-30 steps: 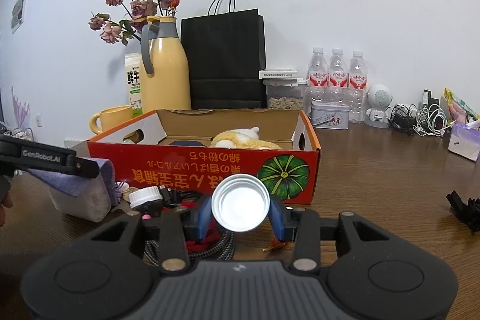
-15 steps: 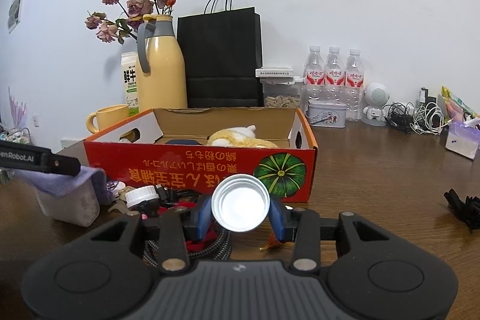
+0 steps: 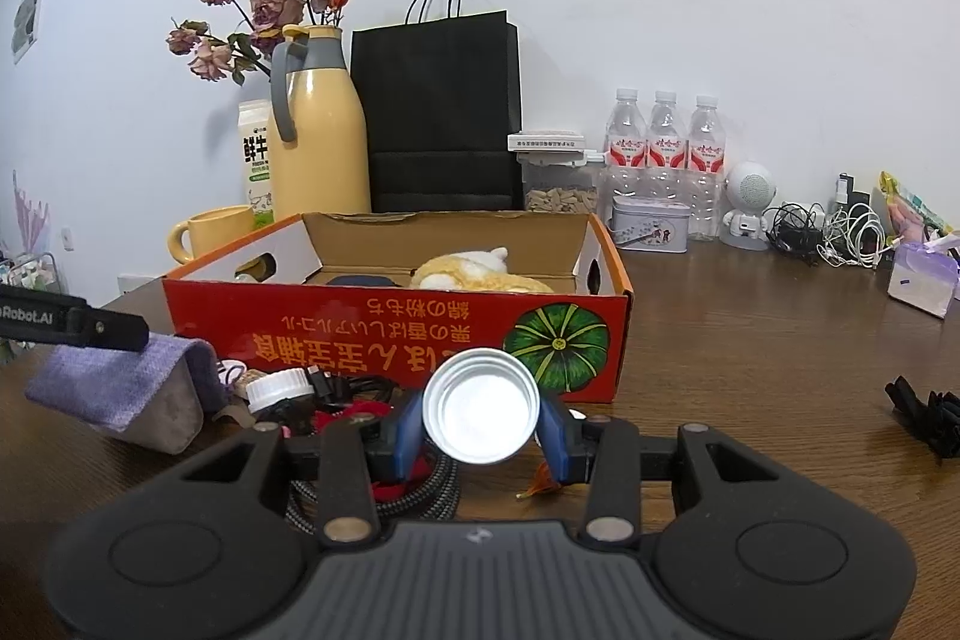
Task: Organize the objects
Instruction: 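Lift the purple cloth with the left gripper while the right gripper holds the cap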
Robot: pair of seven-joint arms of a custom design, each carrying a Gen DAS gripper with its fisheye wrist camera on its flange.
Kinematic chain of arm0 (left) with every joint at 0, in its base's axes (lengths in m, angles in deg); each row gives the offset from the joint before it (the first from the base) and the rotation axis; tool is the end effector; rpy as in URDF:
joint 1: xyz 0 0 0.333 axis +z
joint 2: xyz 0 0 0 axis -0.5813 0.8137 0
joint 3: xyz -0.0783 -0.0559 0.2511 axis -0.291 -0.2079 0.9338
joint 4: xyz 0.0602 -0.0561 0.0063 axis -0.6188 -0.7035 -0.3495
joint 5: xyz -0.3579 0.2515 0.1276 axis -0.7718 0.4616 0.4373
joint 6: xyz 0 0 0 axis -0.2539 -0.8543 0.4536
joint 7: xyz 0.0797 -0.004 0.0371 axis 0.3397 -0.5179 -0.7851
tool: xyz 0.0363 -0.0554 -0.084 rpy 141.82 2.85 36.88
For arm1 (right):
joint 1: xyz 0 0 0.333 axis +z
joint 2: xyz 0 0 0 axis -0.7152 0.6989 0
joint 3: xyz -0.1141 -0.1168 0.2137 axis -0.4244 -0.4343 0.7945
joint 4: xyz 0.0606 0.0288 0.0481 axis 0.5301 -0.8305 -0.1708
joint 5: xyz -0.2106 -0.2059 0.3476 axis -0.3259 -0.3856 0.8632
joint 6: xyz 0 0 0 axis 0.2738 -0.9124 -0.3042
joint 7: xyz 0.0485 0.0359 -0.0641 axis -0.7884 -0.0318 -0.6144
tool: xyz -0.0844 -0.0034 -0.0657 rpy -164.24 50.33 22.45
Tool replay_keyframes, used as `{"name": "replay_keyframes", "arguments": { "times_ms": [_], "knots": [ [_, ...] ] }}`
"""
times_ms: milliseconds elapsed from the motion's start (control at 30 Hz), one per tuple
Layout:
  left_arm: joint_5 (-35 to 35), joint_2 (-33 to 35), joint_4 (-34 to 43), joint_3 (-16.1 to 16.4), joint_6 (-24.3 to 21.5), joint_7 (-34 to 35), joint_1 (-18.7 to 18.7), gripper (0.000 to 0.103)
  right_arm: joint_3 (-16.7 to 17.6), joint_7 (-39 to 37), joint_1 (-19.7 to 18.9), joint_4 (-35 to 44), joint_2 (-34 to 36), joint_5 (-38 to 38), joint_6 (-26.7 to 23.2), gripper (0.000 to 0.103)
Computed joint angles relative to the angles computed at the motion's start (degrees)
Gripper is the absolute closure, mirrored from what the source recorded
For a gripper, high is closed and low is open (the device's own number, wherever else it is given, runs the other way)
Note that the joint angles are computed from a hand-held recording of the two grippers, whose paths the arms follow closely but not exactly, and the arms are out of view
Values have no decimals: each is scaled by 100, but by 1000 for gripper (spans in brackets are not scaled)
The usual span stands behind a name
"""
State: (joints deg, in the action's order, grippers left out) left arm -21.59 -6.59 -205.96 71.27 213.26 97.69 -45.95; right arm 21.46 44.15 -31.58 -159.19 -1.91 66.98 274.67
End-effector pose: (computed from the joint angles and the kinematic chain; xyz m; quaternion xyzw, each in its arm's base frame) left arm 0.4711 -0.1918 0.4577 -0.5583 0.6636 -0.4079 0.2856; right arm 0.4101 0.0425 0.4099 -0.5791 0.5966 -0.3844 0.4011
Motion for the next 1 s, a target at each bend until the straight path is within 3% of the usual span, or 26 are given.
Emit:
{"name": "replay_keyframes", "arguments": {
  "times_ms": [67, 133, 200, 300, 367, 433, 467, 567, 833, 1000],
  "knots": [
    [116, 12, 28, -238, -13, -68, 213, 26, 48, -5, -35, 19, 20, 35, -14, 64],
    [329, -16, 24, -655, 95, -303, 653, 32, 87, -15, -60, 29, 28, 70, -26, 64],
    [448, -68, 11, -859, 145, -510, 886, 44, 102, -23, -66, 33, 31, 91, -22, 64],
    [611, -135, -7, -1038, 191, -751, 1117, 51, 162, -51, -110, 61, 51, 159, -51, 64],
    [781, -222, -30, -1387, 294, -978, 1492, 56, 190, -69, -123, 61, 45, 196, -54, 64],
    [968, -446, -71, -2093, 465, -1321, 2197, 70, 185, -83, -118, 63, 47, 209, -49, 64],
    [1019, -519, -92, -2278, 549, -1403, 2379, 80, 184, -89, -114, 64, 48, 216, -49, 64],
    [1091, -619, -139, -2459, 701, -1414, 2543, 90, 193, -109, -114, 66, 55, 240, -25, 64],
    [980, -601, -297, -1678, 1031, -1038, 1842, 93, 272, -240, -137, 103, 85, 390, 3, 64],
    [946, -558, -284, -1091, 1453, -638, 1322, 93, 58, -286, 139, 29, 94, 37, 211, 64]
  ]
}}
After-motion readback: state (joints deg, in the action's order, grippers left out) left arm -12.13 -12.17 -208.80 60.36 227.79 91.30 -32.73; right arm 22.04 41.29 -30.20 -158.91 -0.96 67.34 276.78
